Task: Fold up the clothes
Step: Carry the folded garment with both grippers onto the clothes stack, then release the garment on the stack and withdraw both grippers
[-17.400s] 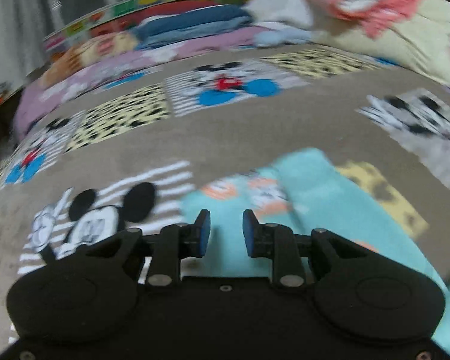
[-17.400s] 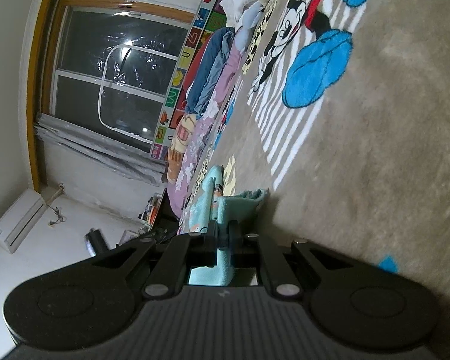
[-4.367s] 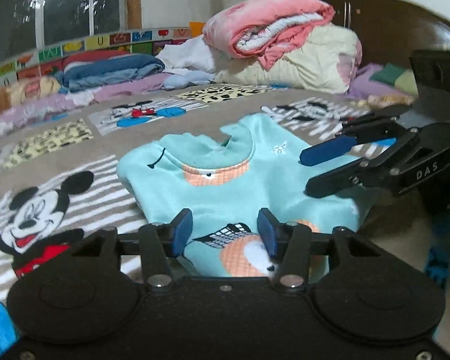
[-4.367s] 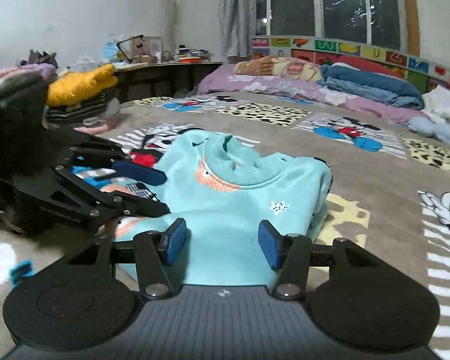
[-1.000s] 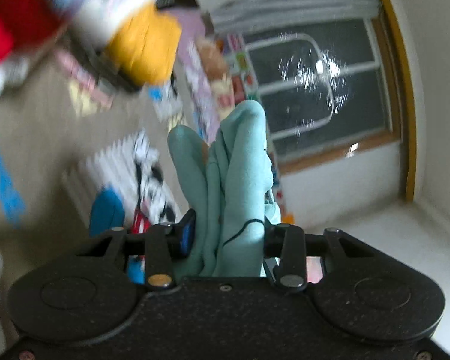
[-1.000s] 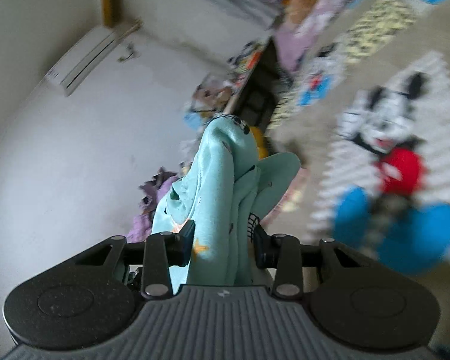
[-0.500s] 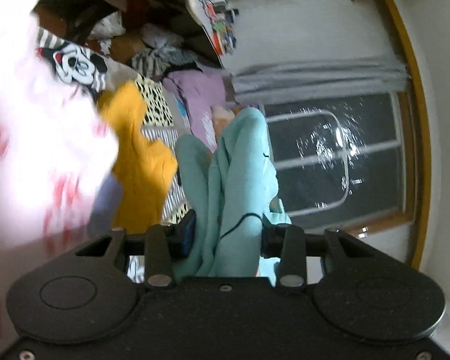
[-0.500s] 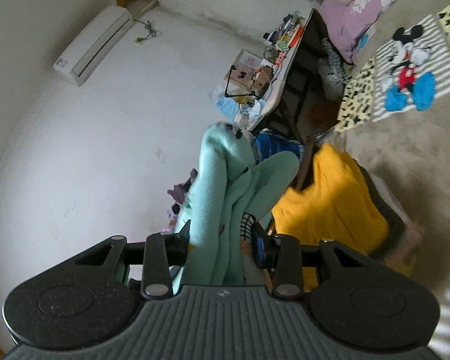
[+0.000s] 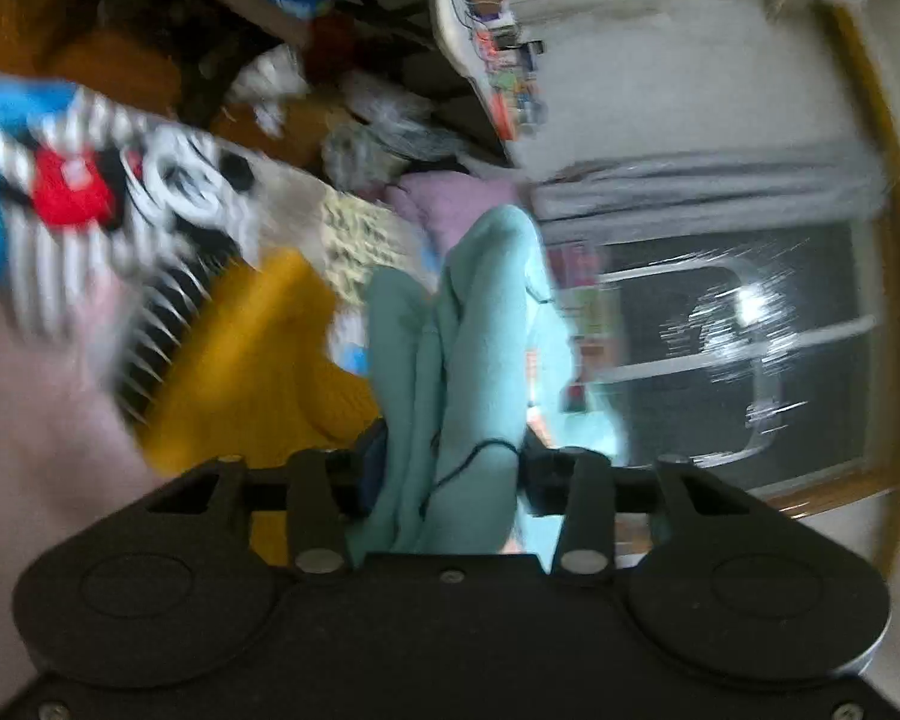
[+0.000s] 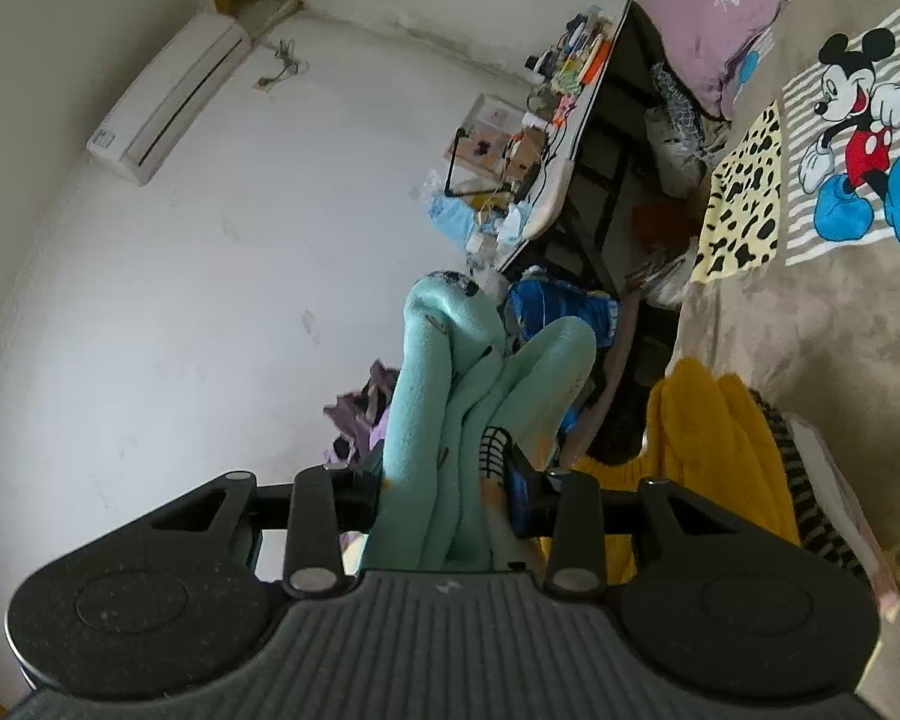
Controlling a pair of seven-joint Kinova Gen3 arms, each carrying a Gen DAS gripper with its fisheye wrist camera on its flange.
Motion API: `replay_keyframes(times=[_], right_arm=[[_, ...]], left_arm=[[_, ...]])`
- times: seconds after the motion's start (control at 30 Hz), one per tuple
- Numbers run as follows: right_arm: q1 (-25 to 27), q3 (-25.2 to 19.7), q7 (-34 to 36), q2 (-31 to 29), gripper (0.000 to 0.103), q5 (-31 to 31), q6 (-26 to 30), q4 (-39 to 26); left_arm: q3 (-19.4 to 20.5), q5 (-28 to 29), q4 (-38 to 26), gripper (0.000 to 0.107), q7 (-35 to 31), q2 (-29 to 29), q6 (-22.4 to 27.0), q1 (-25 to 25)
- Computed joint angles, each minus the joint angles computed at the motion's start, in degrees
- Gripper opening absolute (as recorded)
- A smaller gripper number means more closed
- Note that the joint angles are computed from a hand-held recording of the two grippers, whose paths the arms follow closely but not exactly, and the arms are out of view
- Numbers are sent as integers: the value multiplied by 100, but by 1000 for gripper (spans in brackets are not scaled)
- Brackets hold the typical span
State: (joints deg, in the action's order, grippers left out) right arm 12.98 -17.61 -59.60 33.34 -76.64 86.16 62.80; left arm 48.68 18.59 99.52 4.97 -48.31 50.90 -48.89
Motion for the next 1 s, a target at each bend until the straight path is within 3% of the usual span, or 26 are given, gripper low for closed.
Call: replay_keyframes(times=[0.07,0.13,0.2,0.27,0.33,0.5,0.6,0.7,0.8,0.87,1.0], right_arm=[[-341,425,343,-263,57,313,-466,176],[-577,753,431,-401,57,463,-767,431],[-388,680,734,-468,57,239,-933,805],[25,277,1200,-554,57,202,-1126,1086],[284,68,1666,-589,57,278,-1016,1137],[227,487,2402,-786,57,132,-540,1303],[264,633,2442,-922,57,183,-367,1305],[341,824,2253,-1096,62,356,-186,1227],[406,997,2231,-1329,74,593,-93,1154],[456,1107,2262,-1488,87,764,7,1073],[466,1320,2186,-1805,100,1157,122,871]], left_arm=[[215,-460,-219,60,188,143,466,-34],[301,-633,-537,61,174,151,929,-102],[161,-433,-673,61,-194,-116,1110,-274],[6,-273,-708,61,-500,-387,1094,-364],[-75,-163,-716,61,-629,-513,1007,-351],[-165,172,-880,65,-852,-581,1035,-371],[-423,667,-1296,83,-1454,-788,1649,-747],[-469,698,-1933,90,-2066,-859,2309,-1059],[-40,266,-2729,103,-2624,-691,3008,-1290],[428,-164,-3260,103,-2856,-549,3474,-1455],[1271,-801,-4283,103,-3253,-370,4373,-1864]])
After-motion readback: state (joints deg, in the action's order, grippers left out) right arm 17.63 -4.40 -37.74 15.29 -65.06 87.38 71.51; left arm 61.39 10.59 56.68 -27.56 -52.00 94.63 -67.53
